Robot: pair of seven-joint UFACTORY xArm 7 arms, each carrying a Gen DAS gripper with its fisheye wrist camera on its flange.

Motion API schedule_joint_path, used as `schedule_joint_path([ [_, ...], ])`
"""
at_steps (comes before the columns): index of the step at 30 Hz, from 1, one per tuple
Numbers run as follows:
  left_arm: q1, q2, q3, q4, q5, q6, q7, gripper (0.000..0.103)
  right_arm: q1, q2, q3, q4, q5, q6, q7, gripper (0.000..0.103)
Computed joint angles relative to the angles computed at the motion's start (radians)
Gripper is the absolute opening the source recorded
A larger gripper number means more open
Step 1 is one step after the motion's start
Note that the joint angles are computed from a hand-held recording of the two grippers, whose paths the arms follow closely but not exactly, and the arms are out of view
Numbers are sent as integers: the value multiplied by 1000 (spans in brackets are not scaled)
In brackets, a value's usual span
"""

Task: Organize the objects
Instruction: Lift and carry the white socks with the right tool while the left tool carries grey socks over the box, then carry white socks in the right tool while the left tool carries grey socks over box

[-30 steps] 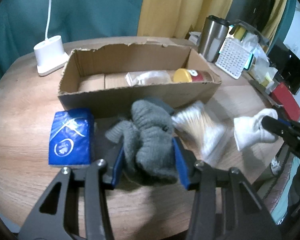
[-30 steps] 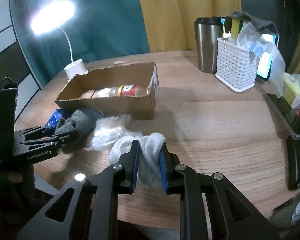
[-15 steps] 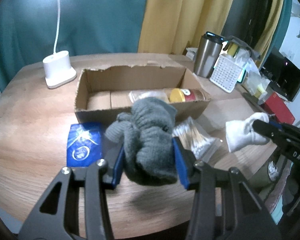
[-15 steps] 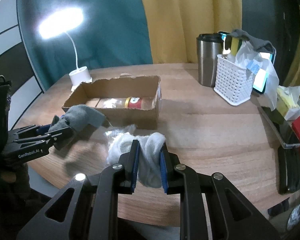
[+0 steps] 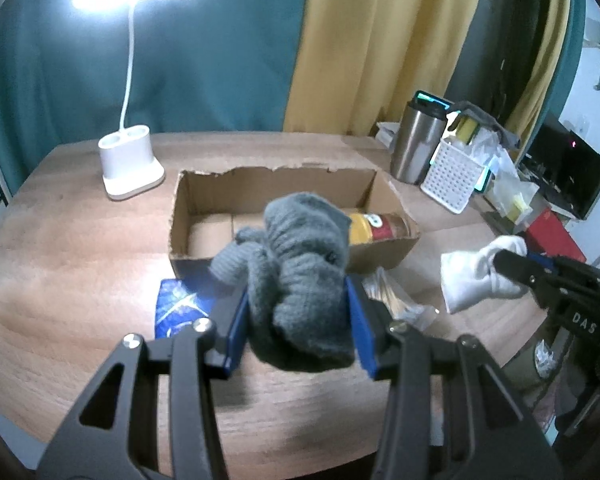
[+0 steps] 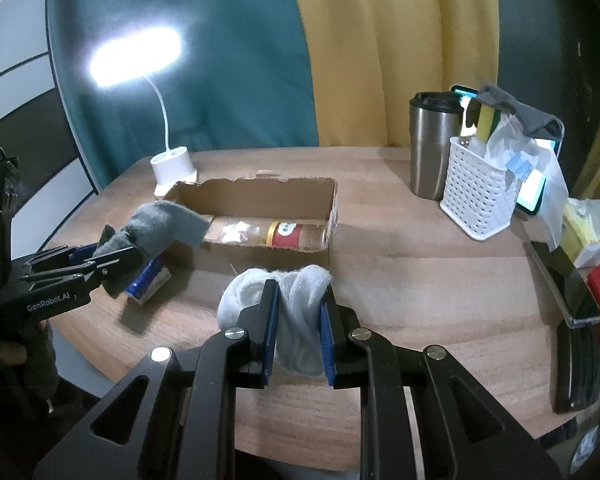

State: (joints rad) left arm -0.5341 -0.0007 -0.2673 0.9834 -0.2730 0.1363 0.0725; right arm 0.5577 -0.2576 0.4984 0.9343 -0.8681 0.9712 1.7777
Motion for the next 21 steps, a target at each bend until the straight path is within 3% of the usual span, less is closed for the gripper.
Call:
schedule_joint_path([
  [21, 24, 49, 2, 93, 53, 4, -40, 46, -43, 0, -31, 14, -36, -63, -45, 20],
])
